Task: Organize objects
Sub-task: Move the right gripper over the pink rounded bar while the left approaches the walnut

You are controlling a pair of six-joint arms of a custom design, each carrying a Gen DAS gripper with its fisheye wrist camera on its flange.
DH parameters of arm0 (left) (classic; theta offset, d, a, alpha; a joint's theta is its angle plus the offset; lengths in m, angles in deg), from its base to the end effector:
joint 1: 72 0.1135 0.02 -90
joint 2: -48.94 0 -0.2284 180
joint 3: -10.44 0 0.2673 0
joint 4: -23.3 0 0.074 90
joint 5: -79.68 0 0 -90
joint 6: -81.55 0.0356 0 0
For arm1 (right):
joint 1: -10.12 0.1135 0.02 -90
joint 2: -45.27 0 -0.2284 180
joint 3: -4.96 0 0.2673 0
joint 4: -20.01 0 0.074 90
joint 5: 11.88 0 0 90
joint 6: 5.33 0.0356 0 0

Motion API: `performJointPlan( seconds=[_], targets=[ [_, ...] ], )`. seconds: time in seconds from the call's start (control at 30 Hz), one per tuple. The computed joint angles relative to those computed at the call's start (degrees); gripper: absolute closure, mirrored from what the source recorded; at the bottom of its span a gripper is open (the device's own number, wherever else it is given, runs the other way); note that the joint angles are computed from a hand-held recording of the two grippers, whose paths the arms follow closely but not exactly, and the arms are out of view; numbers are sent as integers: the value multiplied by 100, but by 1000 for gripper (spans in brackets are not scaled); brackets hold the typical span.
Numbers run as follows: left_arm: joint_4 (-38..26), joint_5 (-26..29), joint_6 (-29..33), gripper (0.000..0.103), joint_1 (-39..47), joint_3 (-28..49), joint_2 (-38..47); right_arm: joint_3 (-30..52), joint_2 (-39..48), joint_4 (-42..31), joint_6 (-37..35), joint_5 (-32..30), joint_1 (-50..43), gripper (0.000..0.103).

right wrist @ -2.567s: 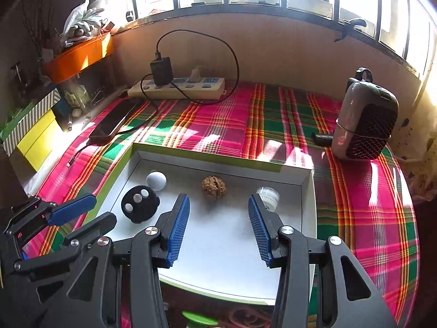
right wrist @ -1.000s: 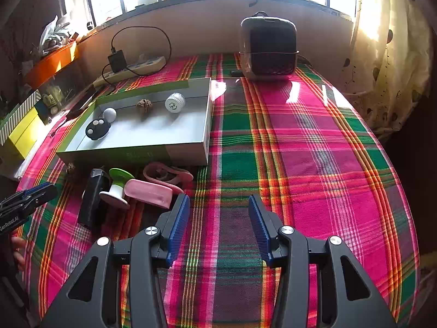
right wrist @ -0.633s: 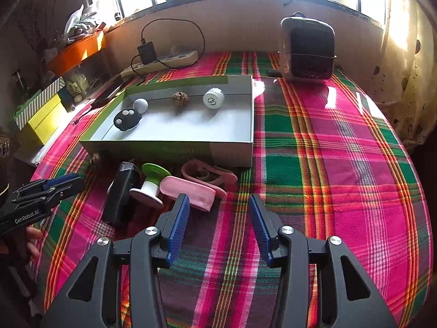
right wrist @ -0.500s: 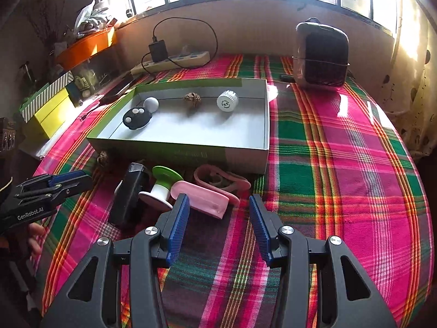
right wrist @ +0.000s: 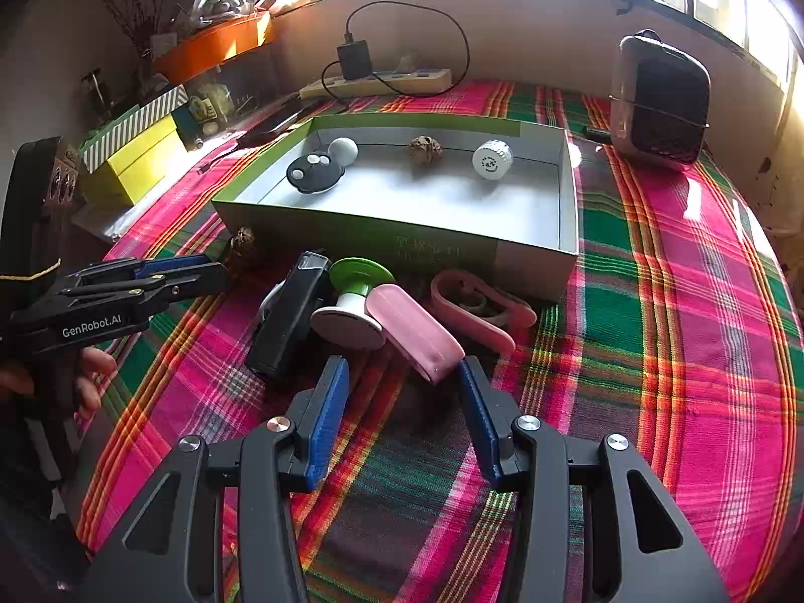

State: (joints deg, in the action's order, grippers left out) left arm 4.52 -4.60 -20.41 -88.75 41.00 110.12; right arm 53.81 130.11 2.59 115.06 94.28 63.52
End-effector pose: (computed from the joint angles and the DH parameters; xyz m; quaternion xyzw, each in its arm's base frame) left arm 0.2012 -0.0642 0.0944 0.0564 0.9352 -0.1312 0.3241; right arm 0.1750 0.2191 0.0970 -0.1443 0.9299 0.1082 0.3205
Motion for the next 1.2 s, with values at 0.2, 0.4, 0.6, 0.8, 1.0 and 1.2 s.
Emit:
performJointPlan(
  seconds=[0.2,0.4,0.6,0.8,1.0,1.2],
  targets=[
    [56,51,28,69,21,106,171,264,262,-230,-237,432,6,57],
    [129,112,64,69,-24,272,412,484,590,-164,-476,323,-119,57],
    [215,42,59,69,-140,493,699,562,675,-147,-552,294,-104,57],
    [233,-129,71,69,-277,803,1150,449,587,-22,-539,174,-138,57],
    [234,-234,62,69,-329,989,1397,462,609,-3,-575,151,-172,57],
    [258,-212,34,69,-298,1044,1479,548,693,-34,-626,196,-132,60]
  ],
)
